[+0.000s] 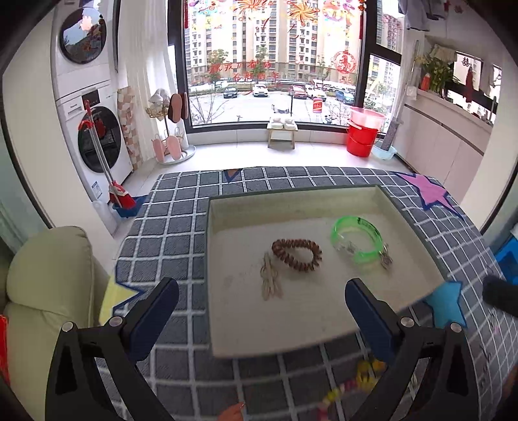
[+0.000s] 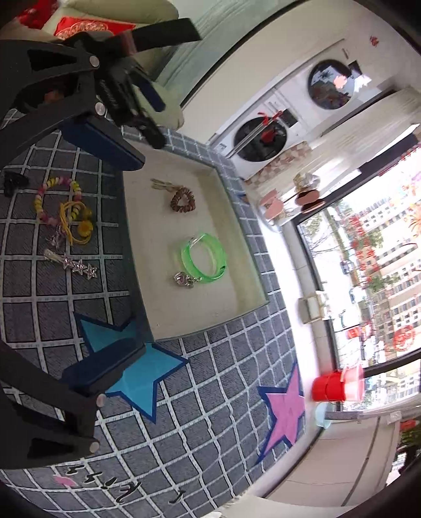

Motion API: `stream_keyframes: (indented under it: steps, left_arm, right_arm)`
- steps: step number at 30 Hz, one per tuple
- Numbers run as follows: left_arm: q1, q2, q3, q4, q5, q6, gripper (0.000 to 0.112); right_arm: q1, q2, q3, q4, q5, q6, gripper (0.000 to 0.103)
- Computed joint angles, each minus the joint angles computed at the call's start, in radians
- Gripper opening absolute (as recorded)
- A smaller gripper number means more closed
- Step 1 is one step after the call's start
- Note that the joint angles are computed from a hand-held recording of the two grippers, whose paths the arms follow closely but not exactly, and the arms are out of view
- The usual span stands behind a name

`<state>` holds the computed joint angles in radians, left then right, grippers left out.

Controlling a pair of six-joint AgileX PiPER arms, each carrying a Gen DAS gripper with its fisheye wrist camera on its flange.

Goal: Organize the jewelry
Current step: 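Lift both tools from the tray back toward the remaining jewelry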

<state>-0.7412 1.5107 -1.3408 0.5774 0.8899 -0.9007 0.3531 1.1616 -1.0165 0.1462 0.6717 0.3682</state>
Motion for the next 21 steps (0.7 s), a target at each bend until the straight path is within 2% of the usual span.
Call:
stream_keyframes:
  steps: [9,14,21]
  left_arm:
    - [-0.114,-0.179,0.178,0.047,0.058,-0.126,0.103]
    - [-0.162,-0.237,0.261,0.005,0.052,-0.149,0.103]
    - [-0.286,-0.279,0.339,0.020,0.079,-0.240,0.103]
  right_arm:
    - [0.064,-0.099,0.010,-0.084,0.097,0.100,0.103]
    - [0.076,-0.134,0.037,-0.079,0.142,0.107,0.103]
    - [0.133,-0.160,0.100,-0.131,0.167,0.177,0.103]
